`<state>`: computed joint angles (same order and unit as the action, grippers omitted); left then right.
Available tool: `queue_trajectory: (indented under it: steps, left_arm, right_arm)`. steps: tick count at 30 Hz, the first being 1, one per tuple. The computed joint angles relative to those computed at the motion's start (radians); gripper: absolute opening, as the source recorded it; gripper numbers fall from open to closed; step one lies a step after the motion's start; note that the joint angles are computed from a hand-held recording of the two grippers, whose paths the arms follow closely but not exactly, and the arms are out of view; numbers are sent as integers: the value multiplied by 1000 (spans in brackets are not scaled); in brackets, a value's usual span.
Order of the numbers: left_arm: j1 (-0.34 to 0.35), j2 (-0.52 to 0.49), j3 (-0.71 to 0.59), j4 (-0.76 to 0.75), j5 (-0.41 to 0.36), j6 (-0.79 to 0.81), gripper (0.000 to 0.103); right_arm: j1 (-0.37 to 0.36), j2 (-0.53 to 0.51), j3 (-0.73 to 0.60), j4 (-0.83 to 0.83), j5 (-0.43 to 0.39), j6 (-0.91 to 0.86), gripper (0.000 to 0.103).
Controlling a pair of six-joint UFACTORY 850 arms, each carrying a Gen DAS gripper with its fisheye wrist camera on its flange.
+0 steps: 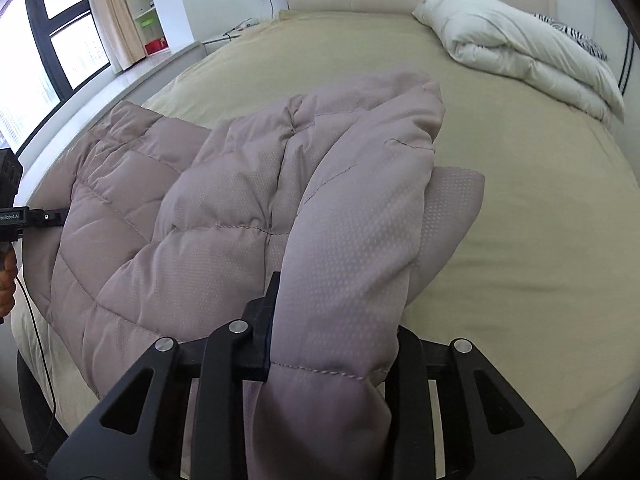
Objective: Fold large clothes
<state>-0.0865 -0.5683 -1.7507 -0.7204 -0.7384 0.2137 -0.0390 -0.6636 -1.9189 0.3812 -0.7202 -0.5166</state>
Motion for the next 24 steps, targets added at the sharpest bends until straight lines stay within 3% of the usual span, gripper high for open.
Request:
queue_trajectory:
  steps: [8,13,17,18,21,24]
  left_arm:
    - [42,221,252,-51,38,107,34]
    - [55,257,330,-71,50,161,35]
    - [66,201,353,-30,51,153,40]
    - [72,186,363,-49,57,171,45]
    - [88,186,401,-158,81,282,54]
    - [67,193,400,-84,119,250,54]
  right_arm:
    - [10,218,266,171,75,-162,26]
    - [24,283,387,232,111,-182,26]
    - [18,226,405,209,113,-102,26]
    - [7,204,407,214,118,-94,28]
    - [-54,144,411,401,71,-142,38]
    - [-52,163,468,449,129,-212,42]
